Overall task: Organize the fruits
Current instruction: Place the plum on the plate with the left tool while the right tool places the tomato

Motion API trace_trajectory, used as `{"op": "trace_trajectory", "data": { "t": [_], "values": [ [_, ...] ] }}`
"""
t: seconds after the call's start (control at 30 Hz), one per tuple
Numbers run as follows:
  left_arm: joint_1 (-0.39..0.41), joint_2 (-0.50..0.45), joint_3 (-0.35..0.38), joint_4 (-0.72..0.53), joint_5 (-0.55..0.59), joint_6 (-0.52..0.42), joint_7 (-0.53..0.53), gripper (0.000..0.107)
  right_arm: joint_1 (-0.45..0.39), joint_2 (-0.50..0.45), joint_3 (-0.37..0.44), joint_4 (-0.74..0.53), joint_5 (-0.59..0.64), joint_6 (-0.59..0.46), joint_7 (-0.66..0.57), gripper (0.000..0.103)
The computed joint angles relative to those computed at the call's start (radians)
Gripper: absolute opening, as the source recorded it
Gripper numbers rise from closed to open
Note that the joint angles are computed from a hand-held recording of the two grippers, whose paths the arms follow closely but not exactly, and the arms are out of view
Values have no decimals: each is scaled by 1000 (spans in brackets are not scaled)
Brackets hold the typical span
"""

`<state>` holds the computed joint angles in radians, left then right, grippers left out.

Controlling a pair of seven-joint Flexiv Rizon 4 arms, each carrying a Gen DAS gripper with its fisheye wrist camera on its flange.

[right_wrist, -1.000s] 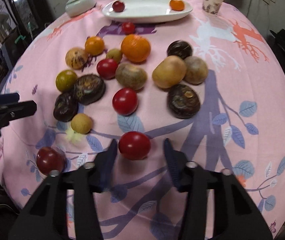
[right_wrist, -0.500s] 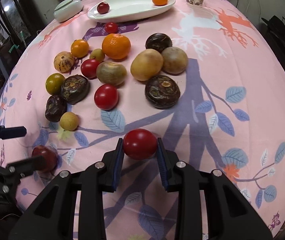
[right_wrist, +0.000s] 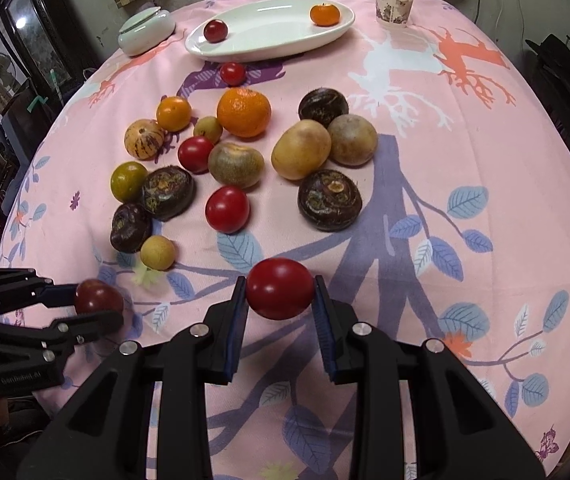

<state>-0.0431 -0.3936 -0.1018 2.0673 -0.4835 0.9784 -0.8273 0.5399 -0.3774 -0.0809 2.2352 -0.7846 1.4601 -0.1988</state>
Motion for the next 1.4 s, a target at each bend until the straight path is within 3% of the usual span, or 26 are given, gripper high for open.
{"op": "trace_trajectory", "data": {
  "t": [0.2, 0.47, 0.63, 0.93, 1.17, 1.2, 1.27, 1.33, 1.4],
  "values": [
    [17, -13, -23, -76, -61, 50, 23, 39, -3, 20, -35, -20, -37, 30, 9, 32],
    [4, -144, -12, -324, -2, 49, -108, 39, -72, -27, -15, -145, 27, 42, -106, 32],
    [-26, -279, 7, -555, 79, 7, -217, 39, -147, -134, 50, -327, 154, 2, -274, 32],
    [-92, -583, 65, -1062, 233, -194, -426, 40, -250, -379, 189, -716, 325, -198, -622, 32],
    [-119, -766, 107, -1381, 321, -310, -523, 41, -243, -529, 173, -955, 419, -326, -747, 33],
    [-122, -779, 113, -1407, 337, -304, -533, 53, -237, -542, 158, -980, 432, -330, -747, 41],
    [-127, -763, 127, -1384, 376, -220, -562, 71, -191, -538, 72, -985, 437, -332, -694, 72],
    [-114, -731, 105, -1329, 382, -141, -560, 76, -176, -512, 31, -923, 422, -227, -647, 72],
    [-105, -704, 93, -1291, 375, -116, -558, 78, -179, -485, 40, -886, 429, -220, -650, 72]
  ]
}}
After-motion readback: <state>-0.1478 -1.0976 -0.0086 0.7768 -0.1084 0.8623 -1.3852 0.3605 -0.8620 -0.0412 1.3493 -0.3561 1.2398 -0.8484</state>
